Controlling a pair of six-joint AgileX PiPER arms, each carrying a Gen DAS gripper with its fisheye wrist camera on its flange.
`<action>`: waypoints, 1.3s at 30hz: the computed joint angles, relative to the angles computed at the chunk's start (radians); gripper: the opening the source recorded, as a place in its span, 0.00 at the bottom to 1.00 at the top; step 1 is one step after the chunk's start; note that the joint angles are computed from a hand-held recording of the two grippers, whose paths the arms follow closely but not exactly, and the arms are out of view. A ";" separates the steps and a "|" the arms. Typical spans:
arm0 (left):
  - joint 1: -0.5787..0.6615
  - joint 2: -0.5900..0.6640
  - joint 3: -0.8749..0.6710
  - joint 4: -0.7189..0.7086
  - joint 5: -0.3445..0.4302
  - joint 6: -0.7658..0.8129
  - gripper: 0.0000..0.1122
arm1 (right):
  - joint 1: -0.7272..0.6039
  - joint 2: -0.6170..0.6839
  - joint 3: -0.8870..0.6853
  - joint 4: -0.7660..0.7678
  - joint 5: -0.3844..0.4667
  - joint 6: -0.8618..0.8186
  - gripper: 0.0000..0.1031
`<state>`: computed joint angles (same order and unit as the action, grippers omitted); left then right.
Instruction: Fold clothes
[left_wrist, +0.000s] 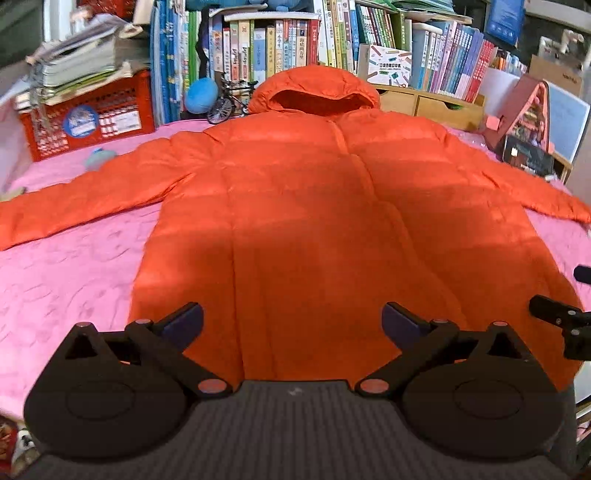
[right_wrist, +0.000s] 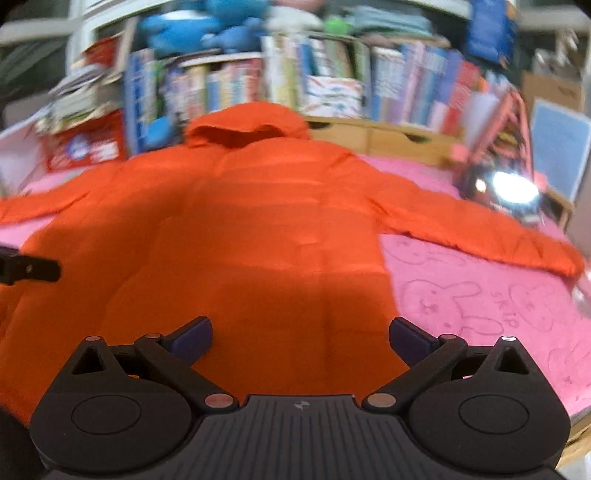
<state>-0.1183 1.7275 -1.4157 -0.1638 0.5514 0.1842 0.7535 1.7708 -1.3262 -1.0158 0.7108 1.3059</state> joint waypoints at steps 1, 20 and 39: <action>-0.006 -0.015 0.020 0.007 0.003 -0.007 0.92 | 0.024 -0.008 0.005 -0.001 0.018 -0.006 1.00; -0.087 -0.182 0.223 0.126 0.034 -0.098 0.92 | 0.174 -0.105 0.134 0.035 0.137 0.029 1.00; -0.095 -0.212 0.271 0.137 0.052 -0.110 0.92 | 0.208 -0.093 0.132 0.061 0.166 -0.005 1.00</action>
<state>-0.2137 1.5158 -1.1443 -0.0265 0.6031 0.0745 0.9618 1.6776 -1.1947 -0.9547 0.8770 1.3009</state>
